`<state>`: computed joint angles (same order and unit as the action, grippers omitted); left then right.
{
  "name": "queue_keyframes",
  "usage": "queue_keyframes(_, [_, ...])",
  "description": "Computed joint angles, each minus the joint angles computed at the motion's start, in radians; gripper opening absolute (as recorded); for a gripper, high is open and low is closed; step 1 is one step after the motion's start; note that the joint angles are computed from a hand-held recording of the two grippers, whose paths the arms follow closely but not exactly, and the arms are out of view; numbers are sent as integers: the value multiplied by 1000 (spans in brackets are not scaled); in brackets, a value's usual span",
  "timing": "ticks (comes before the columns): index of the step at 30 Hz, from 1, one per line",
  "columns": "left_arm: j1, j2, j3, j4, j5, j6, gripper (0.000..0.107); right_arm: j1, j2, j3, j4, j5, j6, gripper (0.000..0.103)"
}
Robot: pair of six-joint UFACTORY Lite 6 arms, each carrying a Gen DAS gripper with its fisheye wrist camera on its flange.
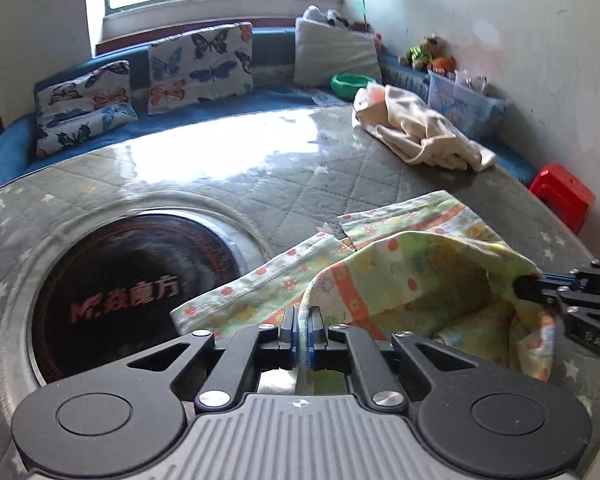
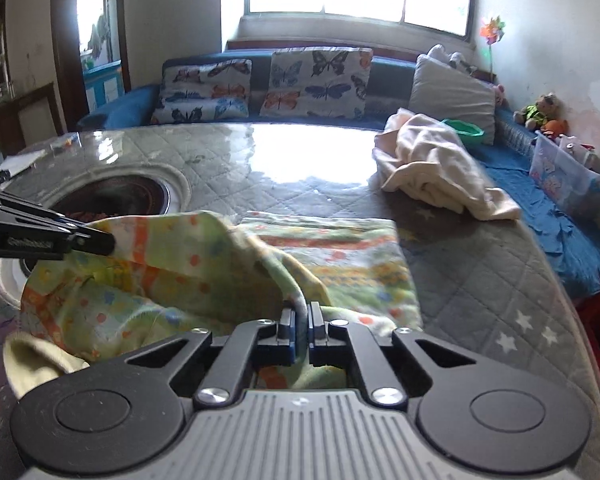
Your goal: Fold clothes
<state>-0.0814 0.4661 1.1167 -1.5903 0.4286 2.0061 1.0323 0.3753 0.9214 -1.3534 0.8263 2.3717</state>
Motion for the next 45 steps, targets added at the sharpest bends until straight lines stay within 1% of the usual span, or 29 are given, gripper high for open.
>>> queue_keyframes(6, [144, -152, -193, -97, 63, 174, 5, 166, -91, -93, 126, 123, 75, 4])
queue_keyframes(10, [251, -196, -275, -135, 95, 285, 5, 247, -123, -139, 209, 156, 124, 4])
queue_keyframes(14, [325, -198, -302, -77, 132, 316, 6, 305, -132, -162, 287, 167, 158, 4])
queue_keyframes(15, [335, -211, -317, -70, 150, 338, 6, 316, -134, -166, 301, 166, 161, 5])
queue_keyframes(17, [342, -259, -363, -66, 199, 403, 8, 337, -130, -154, 315, 178, 141, 12])
queue_keyframes(18, [343, -287, -391, -70, 222, 436, 10, 340, -121, -134, 315, 195, 113, 13])
queue_keyframes(20, [331, -327, -430, -69, 257, 469, 13, 344, -103, -94, 306, 224, 59, 22])
queue_keyframes(22, [307, -353, -453, -70, 272, 482, 19, 318, -80, -54, 253, 213, 8, 32])
queue_keyframes(26, [240, -375, -486, -122, 248, 527, 30, 235, -12, 45, 146, 155, -113, 38])
queue_keyframes(27, [225, -379, -493, -135, 242, 539, 36, 214, 7, 70, 122, 136, -138, 40])
queue_keyframes(28, [217, -382, -500, -151, 238, 558, 42, 193, 27, 96, 99, 116, -163, 40])
queue_keyframes(30, [202, -388, -515, -183, 231, 594, 49, 135, 96, 181, 60, 63, -240, 41])
queue_keyframes(32, [200, -391, -525, -197, 233, 625, 53, 90, 153, 246, 40, 21, -284, 41])
queue_keyframes(33, [198, -392, -529, -206, 234, 640, 55, 70, 181, 278, 33, 4, -305, 40])
queue_keyframes(35, [193, -393, -534, -226, 236, 663, 59, 47, 217, 313, 25, -8, -326, 36])
queue_keyframes(36, [192, -393, -536, -233, 241, 672, 63, 35, 228, 321, 17, -13, -322, 33])
queue_keyframes(37, [192, -395, -539, -237, 246, 679, 66, 30, 220, 309, 10, -17, -300, 20])
queue_keyframes(39, [182, -396, -544, -257, 256, 711, 69, 20, 201, 283, -7, -24, -253, 9])
queue_keyframes(40, [174, -397, -548, -271, 260, 732, 70, 20, 184, 259, -15, -17, -223, 7])
queue_keyframes(42, [154, -399, -554, -295, 267, 771, 71, 41, 132, 196, -14, 36, -167, 4])
queue_keyframes(45, [103, -386, -553, -333, 270, 825, 72, 74, 58, 108, 8, 111, -111, 3])
